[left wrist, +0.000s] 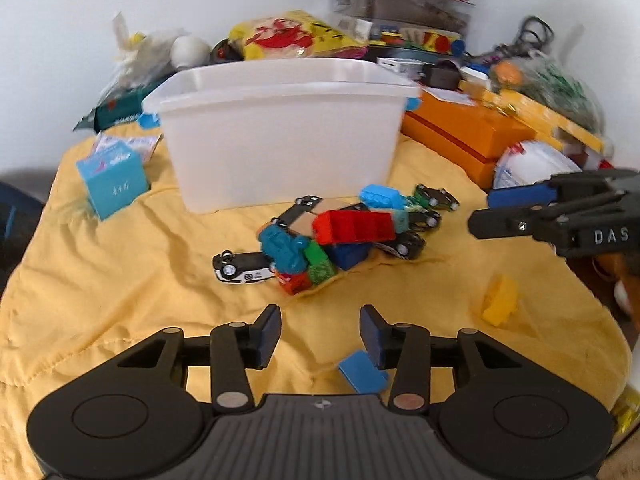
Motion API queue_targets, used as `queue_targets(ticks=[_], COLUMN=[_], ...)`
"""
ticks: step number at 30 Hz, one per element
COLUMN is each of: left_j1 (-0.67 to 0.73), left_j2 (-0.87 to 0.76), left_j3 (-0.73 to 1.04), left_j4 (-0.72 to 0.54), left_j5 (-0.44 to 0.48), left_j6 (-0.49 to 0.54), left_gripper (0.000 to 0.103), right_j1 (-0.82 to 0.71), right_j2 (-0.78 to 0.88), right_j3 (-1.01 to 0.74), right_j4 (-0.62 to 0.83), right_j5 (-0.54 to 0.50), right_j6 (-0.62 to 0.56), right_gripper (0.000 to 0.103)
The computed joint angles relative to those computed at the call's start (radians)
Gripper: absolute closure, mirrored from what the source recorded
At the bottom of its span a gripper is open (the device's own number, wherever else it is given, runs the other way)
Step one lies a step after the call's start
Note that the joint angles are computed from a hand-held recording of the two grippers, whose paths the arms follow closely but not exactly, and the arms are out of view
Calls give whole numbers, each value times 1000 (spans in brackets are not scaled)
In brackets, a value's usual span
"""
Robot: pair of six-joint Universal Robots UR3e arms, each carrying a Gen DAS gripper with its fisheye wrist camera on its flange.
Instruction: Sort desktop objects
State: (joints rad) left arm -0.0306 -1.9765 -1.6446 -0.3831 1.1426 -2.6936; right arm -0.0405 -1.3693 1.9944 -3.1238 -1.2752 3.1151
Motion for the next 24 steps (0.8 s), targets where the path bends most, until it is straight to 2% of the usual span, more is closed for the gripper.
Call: queue_targets(ticks=[3,5,7,8,15,20,24], left_j1=[-22,-33,-47,-51,-65,-75,-111], left_j2=[38,50,48,47,21,-2,-40], left_j3=[-77,-112,-131,-137,-112,-87,-30], left_j4=[53,70,82,83,54,77,11], left_j5=[22,28,37,37,35,18,91], left_j6=[69,120,159,166,145,113,119], left_gripper=[55,55,55,55,56,56,59], right_j1=[11,1,-7,-7,39,19,27], right_j2=[-66,-100,-109,-105,-103,-162,-184], right_j3=[28,53,66,65,55,122,126], right_j4=[107,171,212,223,232,176,182], right_j5=[-84,-88,-80,-81,-150,-150,-160], right_j6=[-29,-43,-50,-50,-63,3,-29], right_gripper=[48,54,64,64,65,69,69])
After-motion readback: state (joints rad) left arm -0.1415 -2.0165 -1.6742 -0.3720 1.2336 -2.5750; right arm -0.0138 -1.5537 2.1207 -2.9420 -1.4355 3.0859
